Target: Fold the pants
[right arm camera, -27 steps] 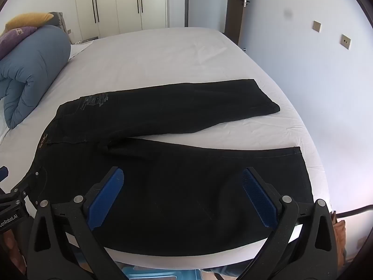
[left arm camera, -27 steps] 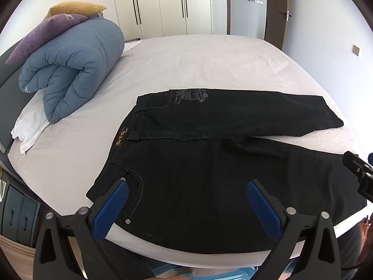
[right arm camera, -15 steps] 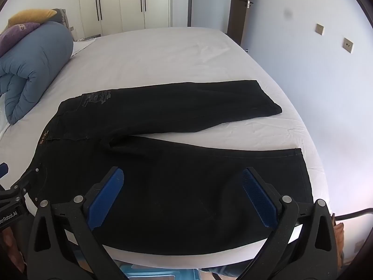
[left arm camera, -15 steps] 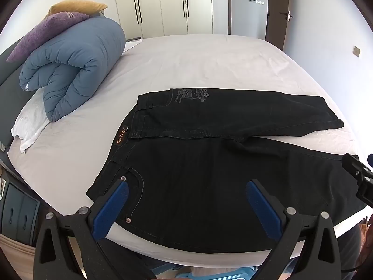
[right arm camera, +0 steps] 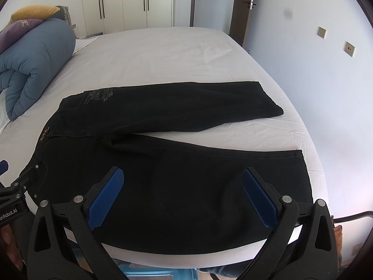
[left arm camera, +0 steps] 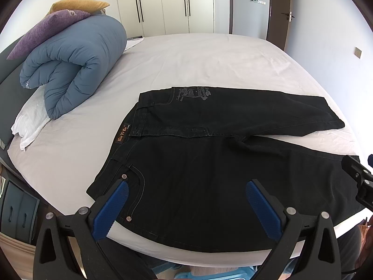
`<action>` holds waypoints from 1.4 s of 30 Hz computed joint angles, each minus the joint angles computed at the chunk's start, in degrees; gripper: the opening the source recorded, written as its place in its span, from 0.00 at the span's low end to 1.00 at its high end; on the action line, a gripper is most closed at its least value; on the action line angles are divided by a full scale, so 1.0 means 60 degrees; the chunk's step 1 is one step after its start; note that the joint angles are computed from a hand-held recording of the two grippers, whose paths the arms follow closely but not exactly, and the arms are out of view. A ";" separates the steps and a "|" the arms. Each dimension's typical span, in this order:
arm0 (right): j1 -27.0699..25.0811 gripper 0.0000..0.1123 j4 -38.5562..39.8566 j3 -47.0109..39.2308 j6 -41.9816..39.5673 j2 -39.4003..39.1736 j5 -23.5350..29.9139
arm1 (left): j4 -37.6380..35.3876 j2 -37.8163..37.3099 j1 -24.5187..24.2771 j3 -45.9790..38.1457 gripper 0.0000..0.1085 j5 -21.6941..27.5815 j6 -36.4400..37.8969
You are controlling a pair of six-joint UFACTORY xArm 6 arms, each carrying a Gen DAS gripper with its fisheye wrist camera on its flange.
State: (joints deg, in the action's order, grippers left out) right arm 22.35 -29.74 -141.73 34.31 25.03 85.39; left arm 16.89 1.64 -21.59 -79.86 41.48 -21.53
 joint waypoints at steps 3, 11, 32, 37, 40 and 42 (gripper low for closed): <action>-0.0008 0.92 0.0022 -0.0107 -0.0039 0.0057 0.0046 | -0.0041 -0.0024 0.0011 -0.0005 0.95 0.0034 0.0031; 0.0000 0.92 0.0030 0.0024 -0.0014 -0.0009 0.0004 | -0.0052 -0.0252 0.0101 0.0519 0.95 -0.0293 0.0021; -0.0007 0.92 0.0071 0.0121 -0.0017 -0.0033 -0.0044 | -0.0043 -0.0288 0.0073 0.0556 0.95 -0.0238 -0.0050; 0.0001 0.92 0.0086 0.0400 0.0036 -0.0181 -0.0157 | -0.0052 -0.0291 0.0070 0.0565 0.95 -0.0239 -0.0055; 0.0004 0.92 0.0080 0.0391 0.0039 -0.0175 -0.0151 | -0.0050 -0.0292 0.0070 0.0566 0.95 -0.0238 -0.0049; 0.0003 0.92 0.0087 0.0369 0.0037 -0.0161 -0.0146 | -0.0061 -0.0292 0.0070 0.0566 0.95 -0.0235 -0.0045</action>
